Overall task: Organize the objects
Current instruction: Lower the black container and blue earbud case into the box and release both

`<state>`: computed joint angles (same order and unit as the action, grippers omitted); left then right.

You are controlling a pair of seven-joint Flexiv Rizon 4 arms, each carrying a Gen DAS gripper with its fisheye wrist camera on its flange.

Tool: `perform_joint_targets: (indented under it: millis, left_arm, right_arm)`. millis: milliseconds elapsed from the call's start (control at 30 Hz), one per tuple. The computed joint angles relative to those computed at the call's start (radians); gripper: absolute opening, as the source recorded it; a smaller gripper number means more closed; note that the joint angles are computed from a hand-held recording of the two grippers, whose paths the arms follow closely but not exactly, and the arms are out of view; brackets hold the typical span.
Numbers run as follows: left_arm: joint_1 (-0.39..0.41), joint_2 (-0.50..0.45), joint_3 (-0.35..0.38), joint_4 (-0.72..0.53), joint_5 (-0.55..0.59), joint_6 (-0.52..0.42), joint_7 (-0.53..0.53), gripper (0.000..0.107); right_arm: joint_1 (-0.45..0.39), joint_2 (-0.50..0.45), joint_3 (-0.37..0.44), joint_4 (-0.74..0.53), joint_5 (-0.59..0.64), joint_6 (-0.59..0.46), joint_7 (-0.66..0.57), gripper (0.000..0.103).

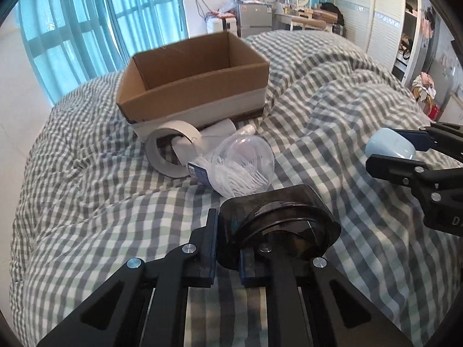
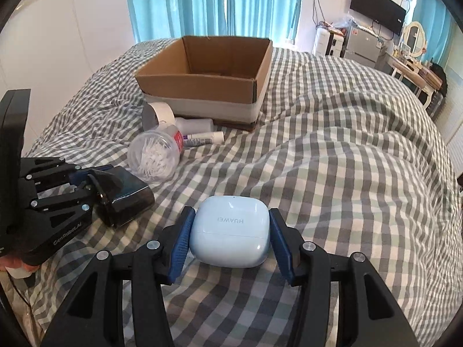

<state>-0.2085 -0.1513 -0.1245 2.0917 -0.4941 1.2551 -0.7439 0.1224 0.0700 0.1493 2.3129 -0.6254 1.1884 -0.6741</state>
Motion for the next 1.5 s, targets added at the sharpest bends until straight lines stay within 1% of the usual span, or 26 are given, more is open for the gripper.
perform_joint_targets:
  millis: [167, 300, 500, 567, 600, 733, 833, 967, 1100, 1300, 1500]
  left_arm:
    - [-0.003, 0.055, -0.005, 0.035, -0.096, 0.046, 0.069, 0.011]
    - [-0.017, 0.083, 0.003, 0.036, -0.154, 0.089, 0.112, 0.011]
    - [-0.026, 0.083, 0.005, -0.027, -0.23, 0.137, 0.171, 0.011]
    - [-0.022, 0.072, 0.0, -0.066, -0.26, 0.133, 0.193, 0.011]
    - [-0.019, 0.061, 0.0, -0.093, -0.259, 0.132, 0.186, 0.011]
    - [0.004, 0.003, -0.003, -0.201, -0.211, 0.128, 0.136, 0.011]
    - [0.023, -0.05, -0.011, -0.294, -0.158, 0.109, 0.082, 0.011]
    - [0.037, -0.138, -0.012, -0.437, -0.052, 0.063, -0.008, 0.011]
    - [0.033, -0.241, 0.002, -0.601, 0.061, -0.009, -0.109, 0.011]
    - [0.005, -0.397, 0.03, -0.816, 0.201, -0.095, -0.223, 0.011]
    - [-0.022, -0.547, 0.062, -1.018, 0.293, -0.214, -0.312, 0.011]
  right_arm:
    - [-0.003, 0.031, 0.012, 0.001, -0.047, -0.004, 0.023, 0.051]
    - [-0.008, 0.059, 0.023, -0.005, -0.082, -0.003, 0.034, 0.051]
    - [-0.021, 0.081, 0.033, -0.042, -0.153, 0.005, 0.04, 0.051]
    - [-0.022, 0.075, 0.031, -0.068, -0.168, 0.009, 0.029, 0.051]
    - [-0.023, 0.071, 0.029, -0.081, -0.177, 0.012, 0.025, 0.051]
    - [-0.029, 0.034, 0.014, -0.153, -0.232, 0.016, 0.019, 0.051]
    - [-0.026, -0.007, -0.006, -0.213, -0.241, 0.028, 0.008, 0.051]
    - [-0.014, -0.074, -0.038, -0.304, -0.244, 0.031, -0.009, 0.051]
    - [0.002, -0.154, -0.075, -0.405, -0.219, 0.035, -0.038, 0.051]
    - [0.026, -0.294, -0.126, -0.565, -0.109, 0.028, -0.133, 0.051]
    - [0.032, -0.451, -0.146, -0.741, 0.066, -0.013, -0.262, 0.051]
